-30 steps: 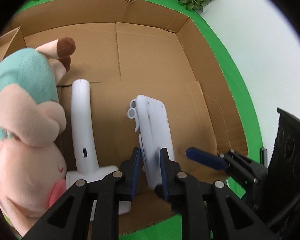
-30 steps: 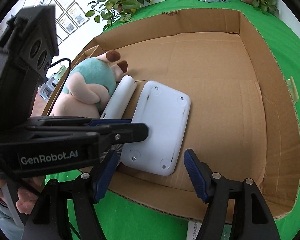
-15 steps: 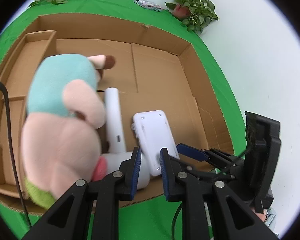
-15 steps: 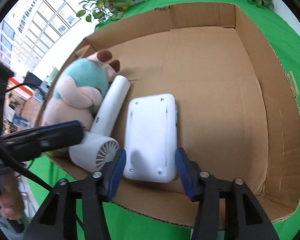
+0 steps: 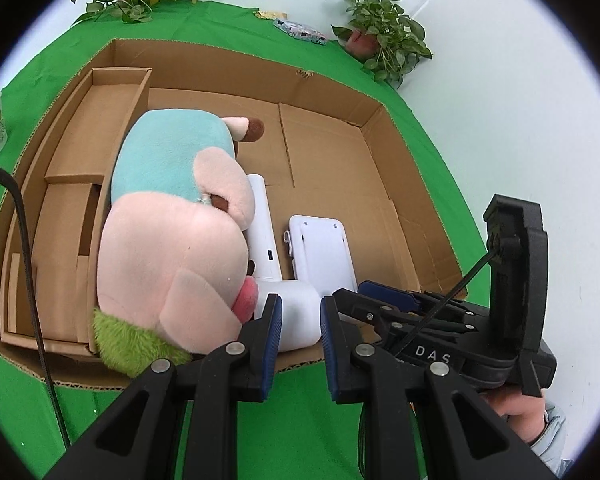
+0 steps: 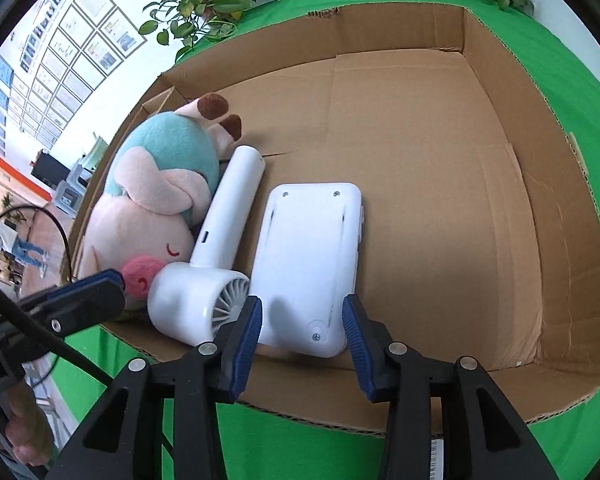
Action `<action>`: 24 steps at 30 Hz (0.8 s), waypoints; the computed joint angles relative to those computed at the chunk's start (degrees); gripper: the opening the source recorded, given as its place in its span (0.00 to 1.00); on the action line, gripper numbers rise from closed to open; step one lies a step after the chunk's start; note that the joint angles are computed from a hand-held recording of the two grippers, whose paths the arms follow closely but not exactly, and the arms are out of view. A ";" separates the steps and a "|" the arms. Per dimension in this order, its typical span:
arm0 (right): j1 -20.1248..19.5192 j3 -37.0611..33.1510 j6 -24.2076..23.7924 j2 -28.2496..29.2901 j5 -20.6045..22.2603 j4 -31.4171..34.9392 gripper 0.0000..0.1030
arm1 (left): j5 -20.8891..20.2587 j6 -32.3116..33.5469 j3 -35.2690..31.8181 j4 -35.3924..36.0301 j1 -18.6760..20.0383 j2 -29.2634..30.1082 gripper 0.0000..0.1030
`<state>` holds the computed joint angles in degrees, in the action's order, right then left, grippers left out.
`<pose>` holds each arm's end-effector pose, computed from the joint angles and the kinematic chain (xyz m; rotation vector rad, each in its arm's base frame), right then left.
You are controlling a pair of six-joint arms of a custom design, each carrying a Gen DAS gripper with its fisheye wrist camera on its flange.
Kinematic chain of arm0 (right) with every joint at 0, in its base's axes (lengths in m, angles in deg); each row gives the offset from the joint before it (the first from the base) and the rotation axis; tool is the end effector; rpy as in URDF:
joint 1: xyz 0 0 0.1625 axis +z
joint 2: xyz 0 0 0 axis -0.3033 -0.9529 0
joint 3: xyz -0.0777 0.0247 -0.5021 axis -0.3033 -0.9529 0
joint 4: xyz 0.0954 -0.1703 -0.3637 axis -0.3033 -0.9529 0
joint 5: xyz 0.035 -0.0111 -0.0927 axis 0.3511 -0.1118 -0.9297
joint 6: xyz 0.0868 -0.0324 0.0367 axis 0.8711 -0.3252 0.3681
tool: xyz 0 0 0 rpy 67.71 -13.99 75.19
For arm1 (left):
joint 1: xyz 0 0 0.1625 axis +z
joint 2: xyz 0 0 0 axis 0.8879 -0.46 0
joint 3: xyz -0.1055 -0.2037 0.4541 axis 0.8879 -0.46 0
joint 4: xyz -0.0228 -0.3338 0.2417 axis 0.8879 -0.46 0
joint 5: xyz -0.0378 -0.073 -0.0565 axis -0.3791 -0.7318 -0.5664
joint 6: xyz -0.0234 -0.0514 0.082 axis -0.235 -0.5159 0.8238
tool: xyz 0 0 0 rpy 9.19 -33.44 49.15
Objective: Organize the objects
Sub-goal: 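Open the right gripper and withdraw it from the box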
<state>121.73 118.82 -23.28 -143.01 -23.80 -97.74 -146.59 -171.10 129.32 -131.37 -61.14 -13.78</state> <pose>0.1845 -0.3359 0.1489 0.5136 -2.7200 0.2713 -0.2630 -0.1926 0.1649 0.0374 2.7232 -0.7774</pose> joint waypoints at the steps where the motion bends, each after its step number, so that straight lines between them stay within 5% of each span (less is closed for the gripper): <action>1: 0.12 0.09 -0.04 -0.23 0.30 -0.12 0.40 | 0.35 -0.86 -0.03 1.02 -0.65 -0.09 0.19; 5: 3.49 1.17 -2.14 1.54 -5.43 -6.93 0.51 | 2.94 -4.59 -1.15 8.36 -4.15 -0.51 0.31; 6: 4.94 1.82 -3.06 2.56 -7.75 -10.67 0.65 | 3.93 -5.93 -1.72 11.40 -5.29 -0.63 0.37; 7: 6.23 2.74 -4.51 3.38 -9.18 -15.04 0.82 | 5.51 -8.07 -2.37 15.14 -6.88 -0.69 0.55; 8: 7.13 3.60 -6.12 4.04 -9.86 -18.99 0.90 | 7.35 -10.27 -2.64 17.90 -8.54 -0.53 0.70; 9: 8.38 4.49 -7.92 5.32 -11.08 -23.95 1.00 | 9.41 -13.23 -3.25 22.07 -10.58 -0.51 0.75; 13: 13.57 7.07 -15.68 11.41 -17.36 -42.63 0.99 | 12.67 -19.95 -8.53 40.38 -14.60 2.20 0.80; 24: 16.31 13.74 -16.34 11.47 -15.84 -57.33 0.99 | 6.30 -29.91 -11.86 54.41 -18.11 4.13 0.80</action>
